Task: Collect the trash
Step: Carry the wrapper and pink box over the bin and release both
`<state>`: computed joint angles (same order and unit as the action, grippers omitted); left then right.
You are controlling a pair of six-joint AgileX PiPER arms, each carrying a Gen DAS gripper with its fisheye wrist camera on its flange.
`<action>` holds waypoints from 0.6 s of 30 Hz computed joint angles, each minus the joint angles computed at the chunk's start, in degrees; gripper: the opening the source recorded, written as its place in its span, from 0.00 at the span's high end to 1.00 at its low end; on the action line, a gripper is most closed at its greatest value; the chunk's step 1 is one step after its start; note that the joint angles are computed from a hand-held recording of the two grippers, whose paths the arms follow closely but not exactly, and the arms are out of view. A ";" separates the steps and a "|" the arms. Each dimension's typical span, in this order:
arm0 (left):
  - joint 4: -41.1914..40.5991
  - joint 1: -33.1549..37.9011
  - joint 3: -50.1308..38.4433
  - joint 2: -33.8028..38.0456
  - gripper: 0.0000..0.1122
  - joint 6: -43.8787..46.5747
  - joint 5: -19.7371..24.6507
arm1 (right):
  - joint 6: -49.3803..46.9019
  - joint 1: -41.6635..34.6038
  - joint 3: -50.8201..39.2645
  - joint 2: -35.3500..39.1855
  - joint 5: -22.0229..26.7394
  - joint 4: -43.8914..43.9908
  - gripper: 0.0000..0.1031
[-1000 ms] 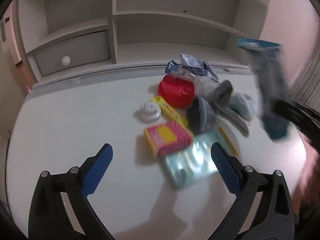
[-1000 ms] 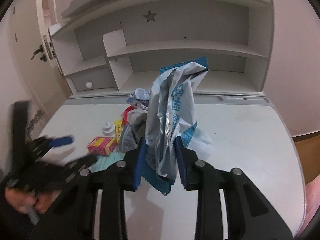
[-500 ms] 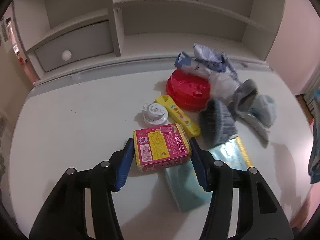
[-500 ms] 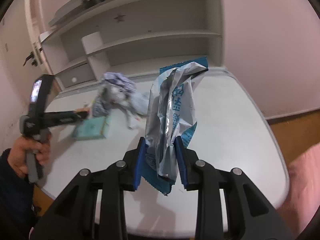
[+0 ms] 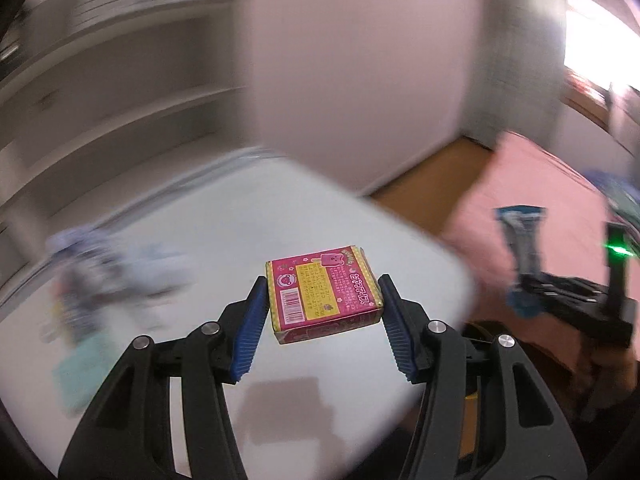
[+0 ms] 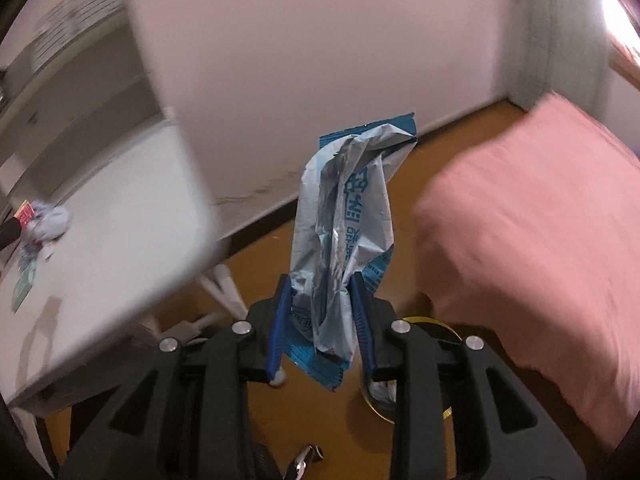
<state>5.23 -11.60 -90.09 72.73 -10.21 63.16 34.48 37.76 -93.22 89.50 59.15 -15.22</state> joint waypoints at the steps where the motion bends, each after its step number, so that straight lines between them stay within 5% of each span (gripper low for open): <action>1: 0.28 -3.94 -0.64 1.45 0.52 -1.11 -0.85 | 0.23 -0.94 2.36 -1.37 -0.53 -0.43 0.71; 8: -8.68 -19.37 -1.76 19.45 0.52 1.00 -12.46 | -5.70 -17.15 17.95 -5.76 -5.86 7.00 0.71; 12: -13.91 -21.43 0.06 30.97 0.52 5.29 -20.76 | -11.11 -24.84 23.58 -0.73 -8.93 11.93 0.71; 18: -22.48 -20.54 -2.12 46.09 0.52 8.88 -24.68 | -17.40 -29.84 28.22 5.51 -10.96 19.45 0.71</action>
